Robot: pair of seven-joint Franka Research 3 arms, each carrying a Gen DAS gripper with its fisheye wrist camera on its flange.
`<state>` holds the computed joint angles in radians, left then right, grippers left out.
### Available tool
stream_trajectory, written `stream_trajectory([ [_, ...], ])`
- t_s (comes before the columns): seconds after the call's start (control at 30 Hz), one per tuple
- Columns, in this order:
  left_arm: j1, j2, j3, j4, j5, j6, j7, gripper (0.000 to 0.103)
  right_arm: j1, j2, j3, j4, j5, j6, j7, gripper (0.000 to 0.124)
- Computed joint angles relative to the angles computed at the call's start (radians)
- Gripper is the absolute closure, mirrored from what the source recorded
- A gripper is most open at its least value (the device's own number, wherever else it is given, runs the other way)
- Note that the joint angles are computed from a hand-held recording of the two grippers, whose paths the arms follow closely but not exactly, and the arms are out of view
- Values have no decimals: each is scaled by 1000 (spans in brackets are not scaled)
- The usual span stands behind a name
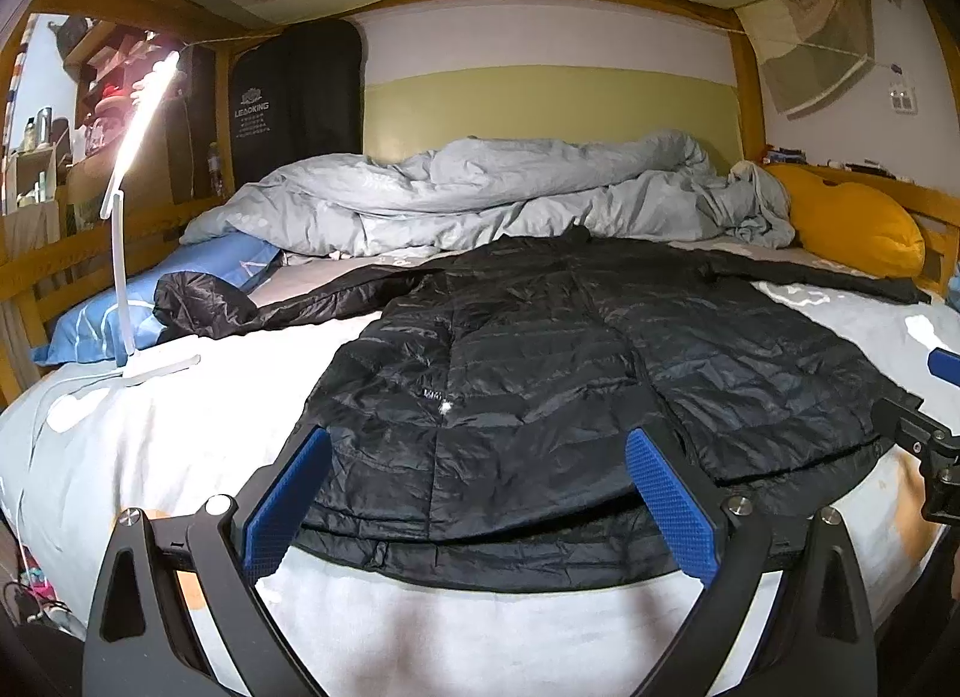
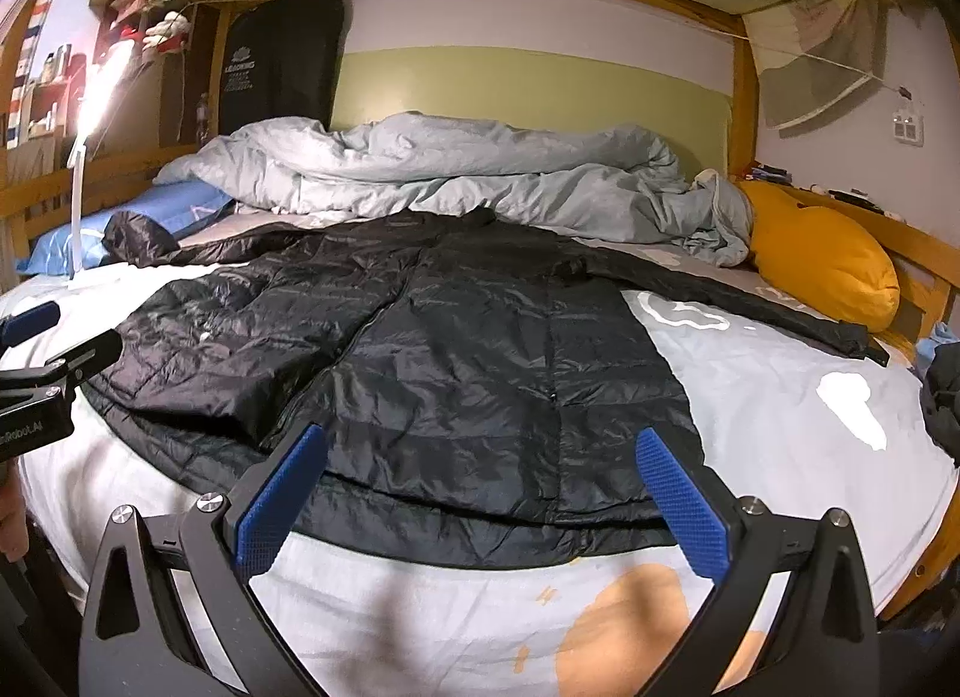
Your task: Fold large clothes
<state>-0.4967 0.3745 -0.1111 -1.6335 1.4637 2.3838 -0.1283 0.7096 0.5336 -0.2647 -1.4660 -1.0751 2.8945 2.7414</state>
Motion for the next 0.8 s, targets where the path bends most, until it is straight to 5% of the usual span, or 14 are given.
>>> stream_trajectory([
  [0.1,17,13,-10,9,-54,44,100,0,-16,-3,23,-9,31,2,-52,30],
  [0.27,31,57,-24,24,-204,106,345,0,-55,16,104,-9,182,-28,-335,34],
  [0.43,-20,145,-5,104,-315,17,587,0,-21,68,115,25,247,-104,-577,35],
  [0.67,-72,187,69,170,-305,-70,560,0,53,159,21,131,237,-223,-594,35],
  [0.8,-42,213,78,223,-321,-86,606,0,34,194,17,200,262,-265,-597,35],
])
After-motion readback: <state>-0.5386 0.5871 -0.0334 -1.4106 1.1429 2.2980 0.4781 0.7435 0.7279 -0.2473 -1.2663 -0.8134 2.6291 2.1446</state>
